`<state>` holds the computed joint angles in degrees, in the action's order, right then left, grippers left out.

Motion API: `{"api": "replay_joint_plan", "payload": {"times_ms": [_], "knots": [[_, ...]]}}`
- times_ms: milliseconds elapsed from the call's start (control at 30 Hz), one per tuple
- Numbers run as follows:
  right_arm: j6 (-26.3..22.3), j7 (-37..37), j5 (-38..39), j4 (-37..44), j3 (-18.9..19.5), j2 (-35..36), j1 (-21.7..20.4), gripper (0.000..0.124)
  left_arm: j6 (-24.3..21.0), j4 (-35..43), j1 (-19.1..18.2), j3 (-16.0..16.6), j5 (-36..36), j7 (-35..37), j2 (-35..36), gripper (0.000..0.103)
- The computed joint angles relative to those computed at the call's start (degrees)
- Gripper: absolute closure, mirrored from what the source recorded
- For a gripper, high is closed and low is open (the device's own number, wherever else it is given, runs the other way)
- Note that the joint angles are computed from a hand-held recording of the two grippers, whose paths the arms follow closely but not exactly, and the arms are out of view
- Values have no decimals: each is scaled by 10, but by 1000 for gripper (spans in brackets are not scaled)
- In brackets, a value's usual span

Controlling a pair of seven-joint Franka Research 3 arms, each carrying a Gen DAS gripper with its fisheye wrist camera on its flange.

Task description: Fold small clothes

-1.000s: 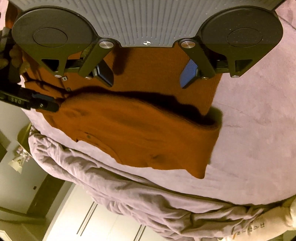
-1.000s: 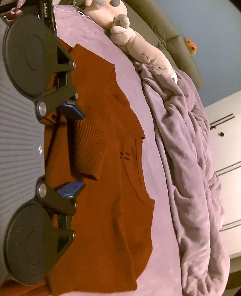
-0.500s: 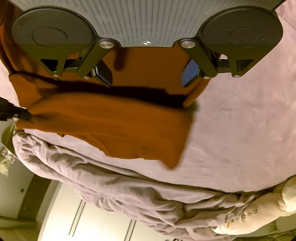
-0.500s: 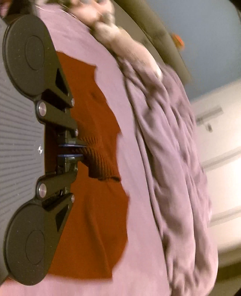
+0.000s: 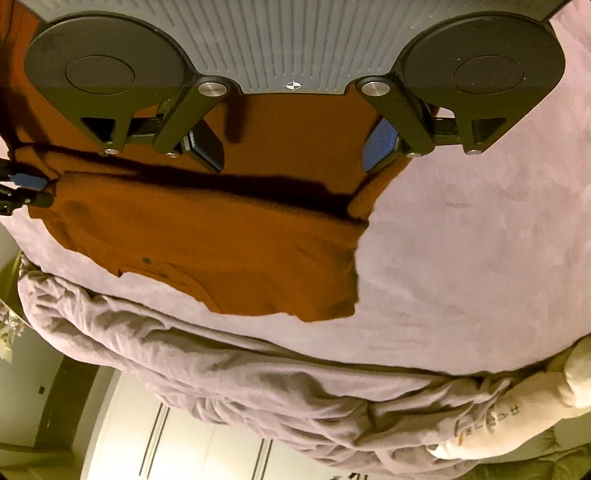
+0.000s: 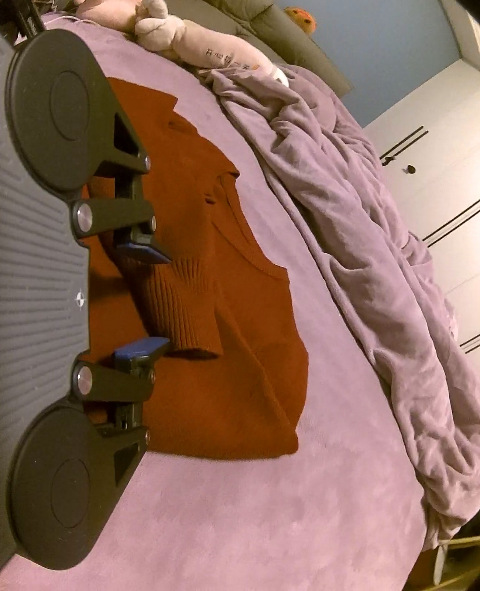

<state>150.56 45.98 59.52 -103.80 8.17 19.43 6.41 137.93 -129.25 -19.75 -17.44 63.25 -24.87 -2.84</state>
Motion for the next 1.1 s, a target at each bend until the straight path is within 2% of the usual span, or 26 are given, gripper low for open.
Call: {"api": "replay_joint_plan", "payload": {"times_ms": [67,200,300,400,467,533,600,633,700,733,767,833,867,933,1033,1100], "knots": [[-9,-14,-3,12,4,9,-1,81,3,1,1,1,0,-1,0,15],[-6,-103,44,12,20,9,-14,81,16,-6,4,2,4,2,-7,15],[-2,-120,36,12,12,10,-7,80,21,-6,6,2,4,14,-9,14],[38,-153,53,6,13,9,-5,65,29,-8,8,2,9,9,-11,14],[56,-176,83,6,19,12,-9,47,36,-9,11,2,10,5,-13,13],[53,-200,107,8,24,14,-15,47,35,-8,12,2,8,7,-10,13],[21,-192,93,14,20,19,-15,47,28,-6,11,1,5,9,-9,13],[5,-183,77,17,16,21,-12,49,28,-5,12,1,4,10,-9,13],[3,-167,45,18,11,22,0,64,30,-6,12,1,7,9,-9,13],[3,-155,29,19,8,23,5,87,28,-5,12,1,6,13,-8,13],[3,-141,16,20,6,23,8,106,25,-3,12,2,4,18,-6,13],[-1,-132,15,22,9,21,4,114,15,3,11,2,-2,26,0,13],[1,-133,18,21,11,18,3,114,9,6,11,3,-3,29,3,13],[20,-159,36,13,18,5,0,116,-7,12,10,4,-10,34,9,13],[68,-184,79,11,20,-8,2,116,-7,12,12,10,-16,25,10,13],[79,-144,62,20,7,-3,7,116,0,9,13,12,-17,20,10,13]]}}
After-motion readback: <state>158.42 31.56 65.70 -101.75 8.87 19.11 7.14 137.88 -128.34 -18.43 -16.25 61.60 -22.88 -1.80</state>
